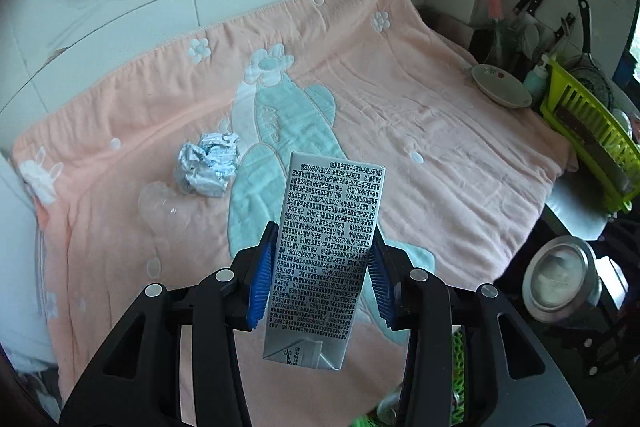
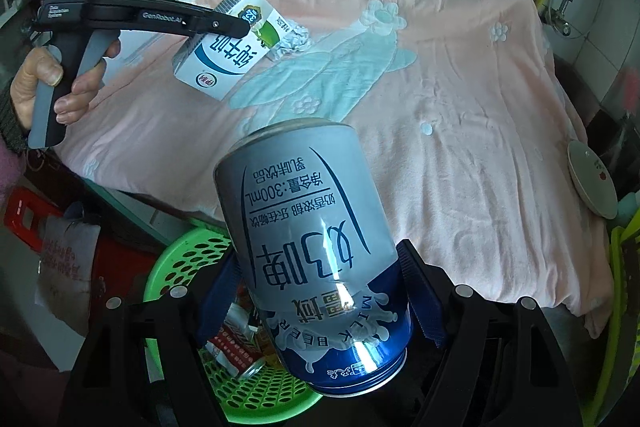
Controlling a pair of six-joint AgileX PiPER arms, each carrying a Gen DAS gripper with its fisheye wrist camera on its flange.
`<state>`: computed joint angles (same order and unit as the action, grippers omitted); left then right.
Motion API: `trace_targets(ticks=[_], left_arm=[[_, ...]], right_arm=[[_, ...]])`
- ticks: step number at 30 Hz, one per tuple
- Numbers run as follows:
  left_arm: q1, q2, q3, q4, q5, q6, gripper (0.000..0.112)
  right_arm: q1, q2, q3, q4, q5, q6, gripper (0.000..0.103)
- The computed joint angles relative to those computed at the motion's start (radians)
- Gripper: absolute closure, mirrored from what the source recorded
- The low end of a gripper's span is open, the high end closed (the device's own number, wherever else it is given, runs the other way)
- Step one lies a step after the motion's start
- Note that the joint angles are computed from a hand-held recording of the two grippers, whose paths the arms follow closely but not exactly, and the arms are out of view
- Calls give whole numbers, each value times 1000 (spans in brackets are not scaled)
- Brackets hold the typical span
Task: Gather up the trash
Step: 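Carry the milk can and carton over the wastebasket and release both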
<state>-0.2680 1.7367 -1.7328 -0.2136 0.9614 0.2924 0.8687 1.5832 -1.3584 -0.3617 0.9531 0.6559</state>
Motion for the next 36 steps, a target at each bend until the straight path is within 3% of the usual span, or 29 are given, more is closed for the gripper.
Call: trace_targets(ticks=[6,19,25,27,36], left_arm=[[-32,-316,321,60,-84,-113,70],[-167,-798,639,250,-23,-420,70],[-283,-895,689,367,11,-579,70],[-331,-912,703,409,18,-640,70],[-520,-905,766,544,6,-868,70]], right_arm=[[129,-50,67,-65,11,91,29],[288,-55,120,-134,45,242,29],[305,-48,124,-154,57,291,28],[309,-58,133,-163,57,309,21],[370,-134,172,-219,118,396,20]])
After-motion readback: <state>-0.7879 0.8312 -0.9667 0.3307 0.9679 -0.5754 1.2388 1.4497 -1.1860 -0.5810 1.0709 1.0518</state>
